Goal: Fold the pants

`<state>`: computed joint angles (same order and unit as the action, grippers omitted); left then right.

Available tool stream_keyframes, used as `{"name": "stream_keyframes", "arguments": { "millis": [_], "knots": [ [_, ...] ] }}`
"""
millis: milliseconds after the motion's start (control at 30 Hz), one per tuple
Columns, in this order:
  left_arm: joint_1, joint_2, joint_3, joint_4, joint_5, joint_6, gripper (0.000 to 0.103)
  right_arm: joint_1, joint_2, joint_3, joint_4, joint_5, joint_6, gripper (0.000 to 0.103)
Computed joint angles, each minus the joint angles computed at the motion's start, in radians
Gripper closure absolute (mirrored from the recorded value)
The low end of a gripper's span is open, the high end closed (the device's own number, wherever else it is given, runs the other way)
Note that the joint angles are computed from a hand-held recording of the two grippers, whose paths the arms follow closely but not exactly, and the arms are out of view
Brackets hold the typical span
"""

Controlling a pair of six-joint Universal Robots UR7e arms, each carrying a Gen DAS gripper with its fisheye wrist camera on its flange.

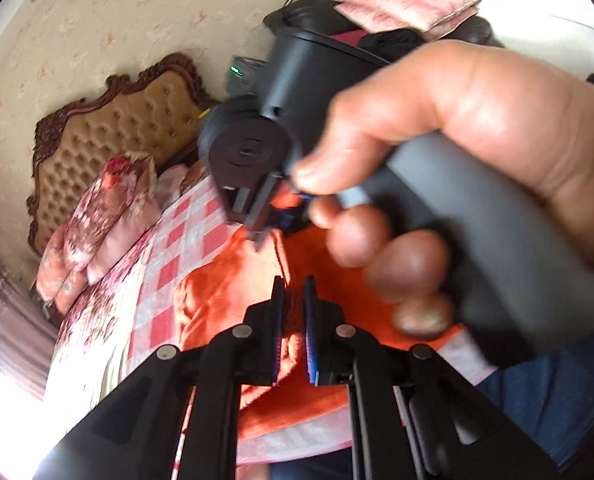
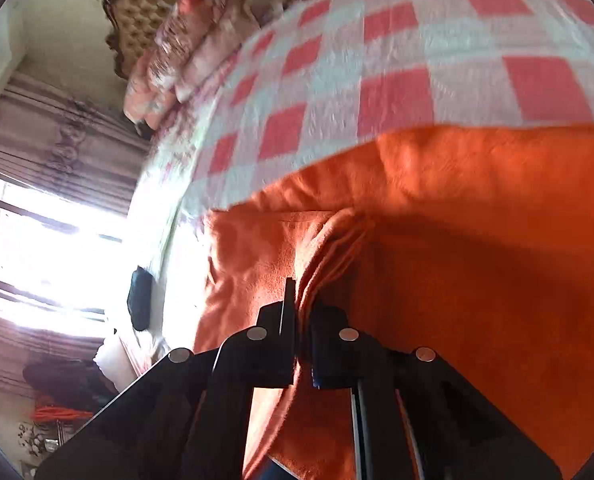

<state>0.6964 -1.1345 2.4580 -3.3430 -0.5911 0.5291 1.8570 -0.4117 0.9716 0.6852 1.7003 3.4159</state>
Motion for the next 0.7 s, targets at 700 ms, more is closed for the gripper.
{"name": "stream_keyframes", "arguments": {
  "millis": [700],
  "knots": [
    [0.022,0.156,-0.049,0.037,-0.163,-0.021,0.094,-0.072,-0.230,0.344,-0.204,0.114,-0.055,0.095]
  ]
}}
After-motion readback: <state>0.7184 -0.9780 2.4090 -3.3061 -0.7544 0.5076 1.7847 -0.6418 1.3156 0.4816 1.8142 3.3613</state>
